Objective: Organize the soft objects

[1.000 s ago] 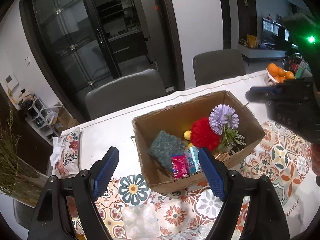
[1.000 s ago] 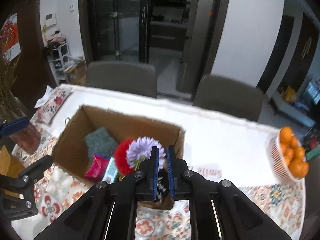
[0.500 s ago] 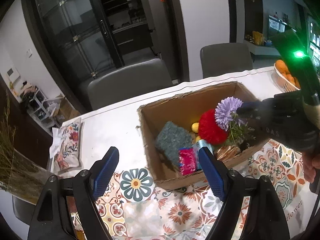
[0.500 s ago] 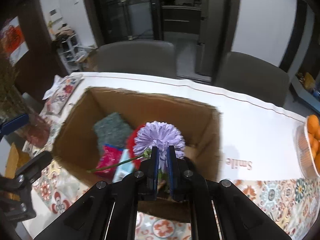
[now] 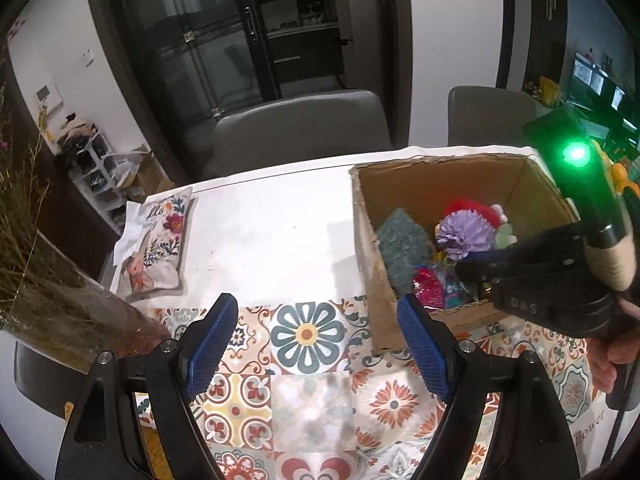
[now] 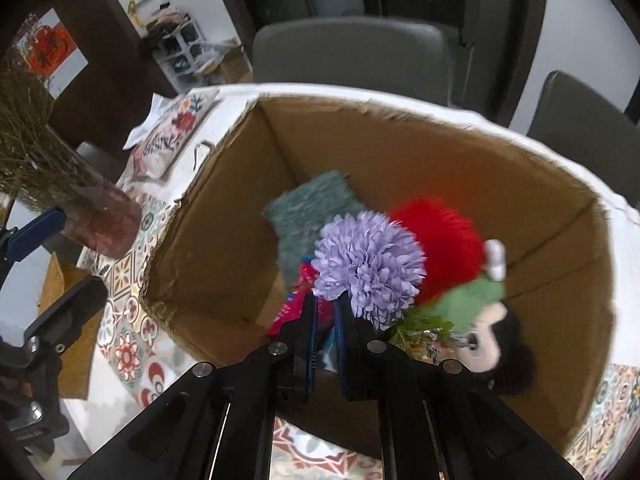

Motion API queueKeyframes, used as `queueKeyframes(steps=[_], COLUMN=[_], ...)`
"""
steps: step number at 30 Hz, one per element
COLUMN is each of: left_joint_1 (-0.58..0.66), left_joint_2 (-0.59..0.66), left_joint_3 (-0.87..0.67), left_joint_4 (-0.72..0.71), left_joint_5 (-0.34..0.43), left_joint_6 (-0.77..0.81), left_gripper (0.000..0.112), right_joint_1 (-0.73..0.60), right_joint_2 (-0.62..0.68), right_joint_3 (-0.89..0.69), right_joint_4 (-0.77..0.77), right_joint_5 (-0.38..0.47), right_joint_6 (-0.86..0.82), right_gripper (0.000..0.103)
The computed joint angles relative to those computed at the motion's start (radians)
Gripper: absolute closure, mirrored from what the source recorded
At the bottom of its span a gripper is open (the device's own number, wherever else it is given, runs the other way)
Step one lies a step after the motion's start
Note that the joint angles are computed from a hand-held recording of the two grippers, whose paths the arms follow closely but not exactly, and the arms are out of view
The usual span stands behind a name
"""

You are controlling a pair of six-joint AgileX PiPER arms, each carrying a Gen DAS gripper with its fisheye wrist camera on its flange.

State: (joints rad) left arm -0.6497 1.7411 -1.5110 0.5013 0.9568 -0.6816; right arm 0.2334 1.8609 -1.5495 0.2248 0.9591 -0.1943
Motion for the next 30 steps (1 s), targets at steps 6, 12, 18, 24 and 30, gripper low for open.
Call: queueKeyframes(steps=[6, 12, 18, 24, 30], left_joint_1=[0.010, -0.011, -0.060, -0.136, -0.244], left_joint_2=[-0.008, -0.024, -0.065, -0.156, -0.269], left_joint_3=[0.009, 0.004, 0.024, 0.090, 0.155], left_joint_4=[-0.013, 0.013, 0.055, 0.107, 0.165], left_joint_5=[0.001, 0.015, 0.043, 0.067, 0.116], left_joint_6=[0.007, -0.008, -0.067, -0.147, -0.236], left_gripper=[0.030, 0.028, 0.028, 0.028, 0.027], right_joint_1=[0.016, 0.002, 0.049, 0.124, 0.259], right_joint_2=[0.027, -0.081, -0.295, -0.507, -0.703], right_joint_3=[-0.043, 0.032, 0.213, 0.355, 0.457], right_joint_4=[0.005, 0.030, -0.115, -0.287, -0.468], right_joint_5=[0.045, 0.031, -0.111, -0.167, -0.124], right_joint_6=[0.002, -0.031, 0.111, 0.333, 0.606], right_gripper=[0.093, 0.092, 0.092, 0.092, 0.092])
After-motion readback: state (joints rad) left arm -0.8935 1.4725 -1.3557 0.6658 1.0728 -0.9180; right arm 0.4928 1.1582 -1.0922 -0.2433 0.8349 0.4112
